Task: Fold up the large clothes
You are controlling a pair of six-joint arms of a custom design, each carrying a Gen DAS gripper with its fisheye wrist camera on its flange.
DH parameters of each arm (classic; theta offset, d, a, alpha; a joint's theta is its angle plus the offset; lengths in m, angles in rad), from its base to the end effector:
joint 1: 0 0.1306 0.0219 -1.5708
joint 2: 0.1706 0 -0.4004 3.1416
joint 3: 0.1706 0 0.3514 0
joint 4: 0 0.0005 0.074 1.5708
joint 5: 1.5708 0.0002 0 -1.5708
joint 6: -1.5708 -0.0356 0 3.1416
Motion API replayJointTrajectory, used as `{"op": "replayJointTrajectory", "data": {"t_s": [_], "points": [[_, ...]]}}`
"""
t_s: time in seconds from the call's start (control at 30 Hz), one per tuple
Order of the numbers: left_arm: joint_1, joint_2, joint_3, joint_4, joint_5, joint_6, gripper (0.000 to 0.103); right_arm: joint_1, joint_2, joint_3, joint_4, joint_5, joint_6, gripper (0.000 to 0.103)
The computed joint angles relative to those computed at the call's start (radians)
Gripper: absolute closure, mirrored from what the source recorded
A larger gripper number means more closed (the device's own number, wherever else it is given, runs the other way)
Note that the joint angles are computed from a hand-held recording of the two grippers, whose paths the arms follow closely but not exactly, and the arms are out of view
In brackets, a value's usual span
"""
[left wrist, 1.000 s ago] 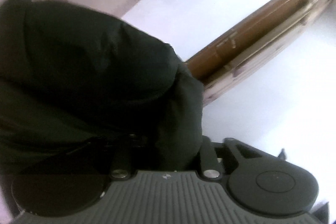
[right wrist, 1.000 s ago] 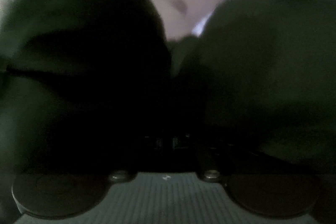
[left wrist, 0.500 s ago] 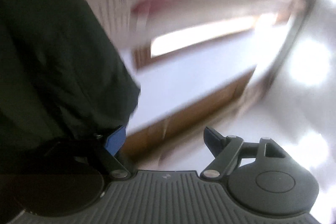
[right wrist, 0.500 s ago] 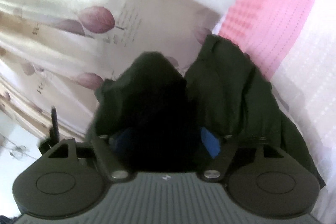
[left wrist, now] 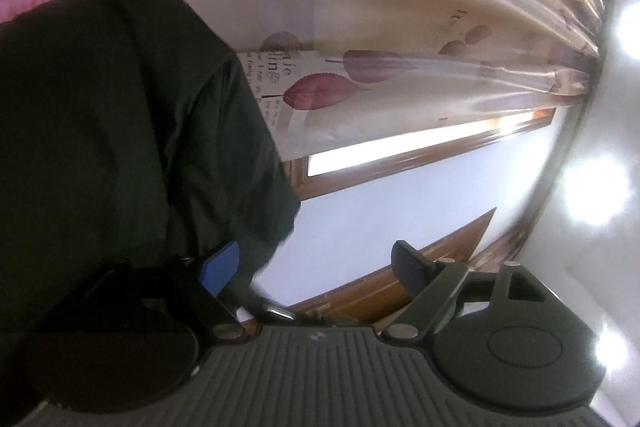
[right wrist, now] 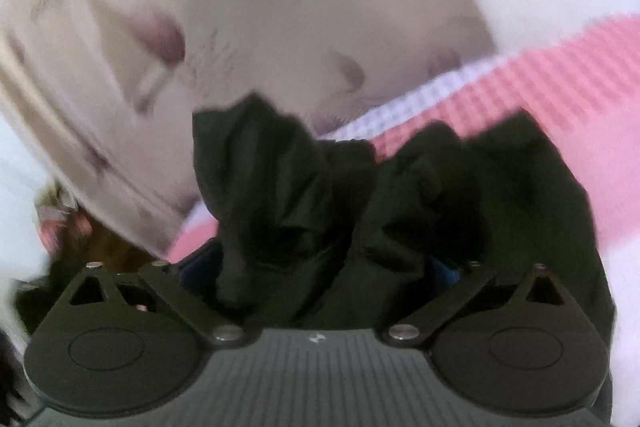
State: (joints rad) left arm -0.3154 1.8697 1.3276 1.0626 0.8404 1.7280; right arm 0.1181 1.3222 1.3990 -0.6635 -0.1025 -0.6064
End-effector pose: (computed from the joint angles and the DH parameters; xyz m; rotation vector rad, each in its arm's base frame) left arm 0.5515 -0.2084 0.3548 -0.0782 1.5818 -2.1388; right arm 0.4287 0.0540 0.4960 0.4733 2.1504 0.5236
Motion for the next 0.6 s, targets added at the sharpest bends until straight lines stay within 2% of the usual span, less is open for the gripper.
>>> {"op": "replayJointTrajectory", "data": {"t_s": [0.03,0.07,0.1,0.13,0.2,0.3,0.37,0.43,0.5,0.57,0.6], "points": [[0.010,-0.017,-0.019,-0.019,0.011,-0.008,0.020,0.006,0.022,0.024,-0.024,0.020,0.070,0.057],[0.017,-0.028,-0.030,-0.033,0.015,-0.003,0.020,0.007,0.032,0.037,-0.030,0.030,0.102,0.061],[0.026,-0.043,-0.040,-0.052,0.025,-0.009,0.019,0.003,0.041,0.059,-0.049,0.037,0.132,0.069],[0.040,-0.064,-0.052,-0.088,0.054,-0.056,0.018,0.002,0.040,0.075,-0.060,0.049,0.160,0.078],[0.061,-0.102,-0.058,-0.189,0.117,-0.197,0.017,-0.007,0.029,0.107,-0.063,0.071,0.222,0.087],[0.071,-0.147,-0.053,-0.334,0.230,-0.412,0.016,-0.029,0.006,0.136,-0.071,0.052,0.265,0.090],[0.060,-0.170,-0.060,-0.393,0.276,-0.527,0.012,-0.042,-0.005,0.136,-0.079,0.059,0.306,0.091],[0.043,-0.176,-0.067,-0.428,0.310,-0.601,0.010,-0.074,-0.027,0.089,-0.067,0.058,0.280,0.092],[0.019,-0.177,-0.070,-0.494,0.327,-0.688,0.010,-0.109,-0.046,0.028,-0.050,0.051,0.243,0.093],[-0.005,-0.180,-0.071,-0.574,0.338,-0.805,0.010,-0.158,-0.068,-0.050,-0.005,-0.005,0.201,0.092],[-0.014,-0.184,-0.079,-0.581,0.340,-0.842,0.010,-0.191,-0.080,-0.095,0.034,-0.062,0.177,0.092]]}}
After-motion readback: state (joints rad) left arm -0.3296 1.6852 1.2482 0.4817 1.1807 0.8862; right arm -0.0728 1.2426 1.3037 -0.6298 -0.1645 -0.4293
